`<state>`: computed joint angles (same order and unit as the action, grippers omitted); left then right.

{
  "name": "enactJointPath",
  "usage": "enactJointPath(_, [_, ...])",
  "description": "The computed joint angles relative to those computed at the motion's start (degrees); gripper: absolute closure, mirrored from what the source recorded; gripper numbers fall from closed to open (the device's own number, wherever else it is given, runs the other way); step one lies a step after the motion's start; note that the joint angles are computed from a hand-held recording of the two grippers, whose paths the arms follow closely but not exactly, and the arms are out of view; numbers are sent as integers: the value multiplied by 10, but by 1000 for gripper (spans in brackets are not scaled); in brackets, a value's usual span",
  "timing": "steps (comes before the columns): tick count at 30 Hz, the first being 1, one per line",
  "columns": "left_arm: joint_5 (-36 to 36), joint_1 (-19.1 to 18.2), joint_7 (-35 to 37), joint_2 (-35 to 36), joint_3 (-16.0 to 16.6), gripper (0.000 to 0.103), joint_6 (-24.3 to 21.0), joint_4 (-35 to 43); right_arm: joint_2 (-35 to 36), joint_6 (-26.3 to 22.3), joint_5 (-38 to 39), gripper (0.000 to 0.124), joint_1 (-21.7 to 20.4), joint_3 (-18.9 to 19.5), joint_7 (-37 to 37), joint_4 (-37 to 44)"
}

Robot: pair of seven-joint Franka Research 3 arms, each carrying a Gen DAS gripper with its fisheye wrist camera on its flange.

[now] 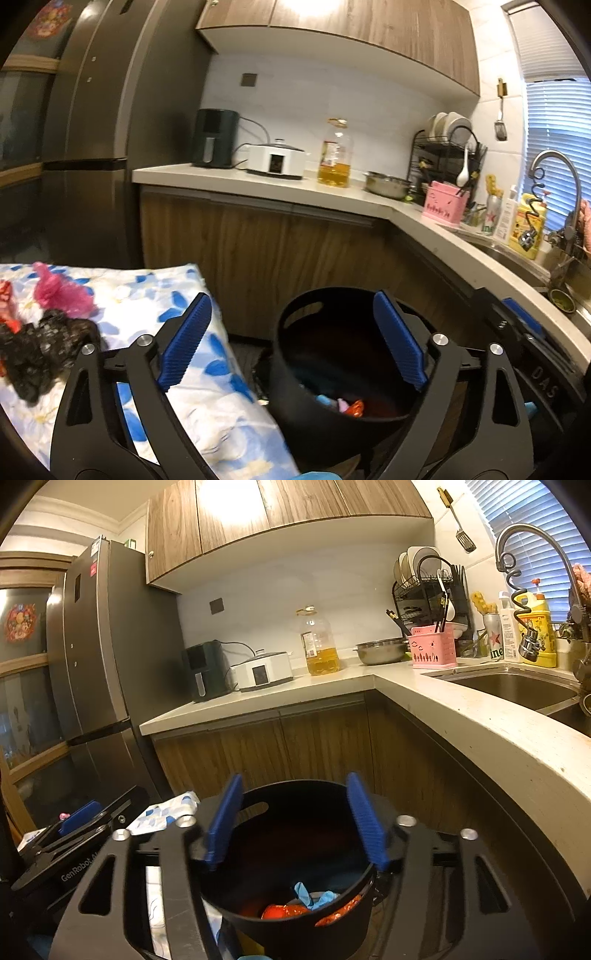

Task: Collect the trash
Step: 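Open both tools to drop the red bag and glove into the bin, then move both tools back toward the trash on the table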

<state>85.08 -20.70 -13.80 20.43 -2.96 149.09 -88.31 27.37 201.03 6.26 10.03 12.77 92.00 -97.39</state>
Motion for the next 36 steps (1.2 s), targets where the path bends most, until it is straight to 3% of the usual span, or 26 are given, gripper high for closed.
enactJointPath(6, [11,5,-41,-63,-13,8,-40,-84,-36,27,15,38,20,-15,-9,-54])
enactJointPath(17, [28,44,-111,-187,-74,7,-120,-237,-87,68,40,36,63,-38,-12,-133])
enactJointPath(25, [12,63,-130,-263,-114,7,-196,-321,-101,76,1,36,65,-21,15,-165])
enactJointPath(36, [-41,90,-155,-358,-142,7,-250,-425,-97,80,-32,35,90,-11,28,-172])
